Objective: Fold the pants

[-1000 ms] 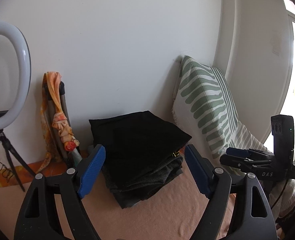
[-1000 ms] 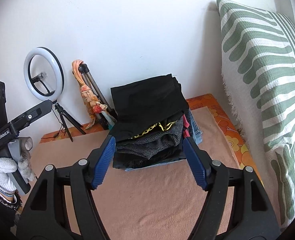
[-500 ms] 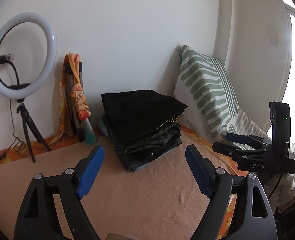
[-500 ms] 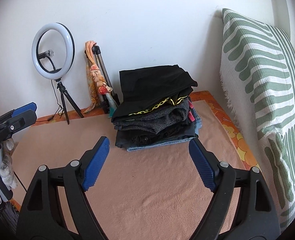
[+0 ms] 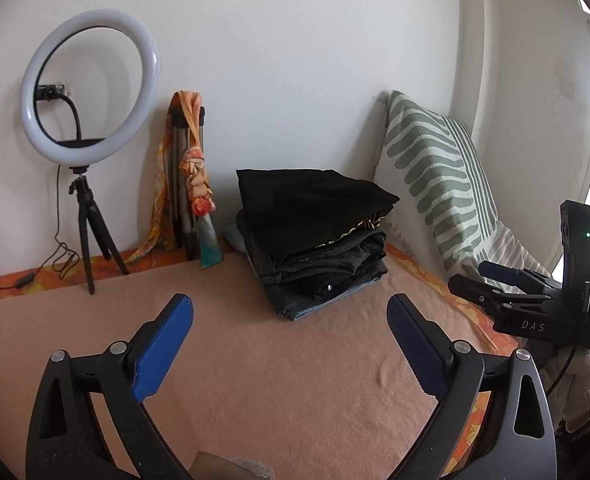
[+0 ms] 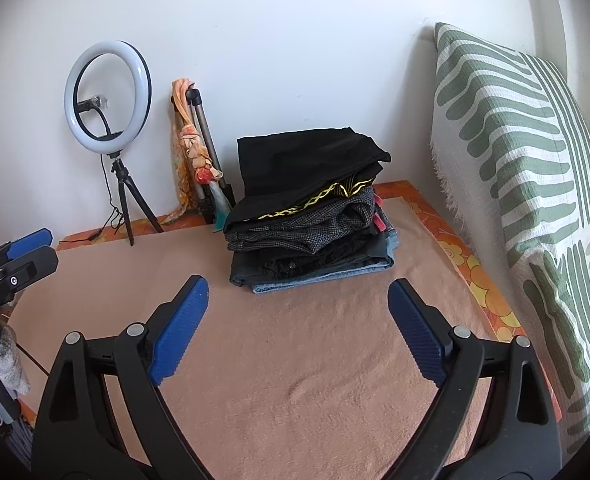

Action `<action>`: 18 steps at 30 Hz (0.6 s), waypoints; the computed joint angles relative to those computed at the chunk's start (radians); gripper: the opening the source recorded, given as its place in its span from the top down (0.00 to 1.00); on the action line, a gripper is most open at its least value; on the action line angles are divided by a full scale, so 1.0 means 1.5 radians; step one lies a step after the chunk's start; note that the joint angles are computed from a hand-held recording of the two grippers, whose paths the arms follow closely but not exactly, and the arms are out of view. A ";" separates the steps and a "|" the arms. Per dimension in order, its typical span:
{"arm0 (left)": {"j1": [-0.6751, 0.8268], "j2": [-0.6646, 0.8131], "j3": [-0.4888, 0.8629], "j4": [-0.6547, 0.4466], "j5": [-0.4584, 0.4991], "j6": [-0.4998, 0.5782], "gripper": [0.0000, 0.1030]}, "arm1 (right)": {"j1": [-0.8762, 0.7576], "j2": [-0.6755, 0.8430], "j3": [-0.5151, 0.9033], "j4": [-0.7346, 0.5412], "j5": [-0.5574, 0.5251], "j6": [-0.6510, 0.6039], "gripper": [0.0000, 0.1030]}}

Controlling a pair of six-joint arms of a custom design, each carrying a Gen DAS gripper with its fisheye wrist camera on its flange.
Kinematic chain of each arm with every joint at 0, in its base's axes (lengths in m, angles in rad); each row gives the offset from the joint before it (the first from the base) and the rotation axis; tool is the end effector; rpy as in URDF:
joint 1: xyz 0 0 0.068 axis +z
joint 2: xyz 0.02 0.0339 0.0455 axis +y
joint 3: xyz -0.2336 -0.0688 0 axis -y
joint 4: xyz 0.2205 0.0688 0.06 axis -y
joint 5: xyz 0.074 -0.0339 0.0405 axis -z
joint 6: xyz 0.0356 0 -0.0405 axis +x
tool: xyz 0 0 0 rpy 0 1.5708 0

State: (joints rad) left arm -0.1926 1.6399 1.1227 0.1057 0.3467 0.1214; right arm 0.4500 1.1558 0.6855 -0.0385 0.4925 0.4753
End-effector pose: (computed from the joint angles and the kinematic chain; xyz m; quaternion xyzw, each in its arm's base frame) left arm 0.3471 -0.0800 0.2467 0.2222 0.7992 -0.1634 0.5340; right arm 0.2249 0.0899 0.2295 0.1340 0.8347 0.0311 0.5333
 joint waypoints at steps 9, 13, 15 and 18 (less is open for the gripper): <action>0.006 0.030 0.007 0.017 -0.025 -0.004 0.03 | 0.018 0.028 -0.005 0.022 0.059 -0.002 0.02; -0.003 0.025 -0.023 0.052 -0.051 0.028 0.00 | 0.019 0.047 -0.001 0.029 0.066 -0.004 0.01; -0.008 0.018 -0.048 0.080 -0.057 0.045 0.00 | 0.018 0.054 0.002 0.030 0.063 -0.007 0.01; -0.014 0.015 -0.054 0.075 -0.055 0.049 0.00 | 0.021 0.061 0.006 0.033 0.064 -0.012 0.01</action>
State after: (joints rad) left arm -0.2143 1.6629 1.0414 0.2187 0.2640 0.1953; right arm 0.4816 1.2468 0.6945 0.0103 0.5882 0.4573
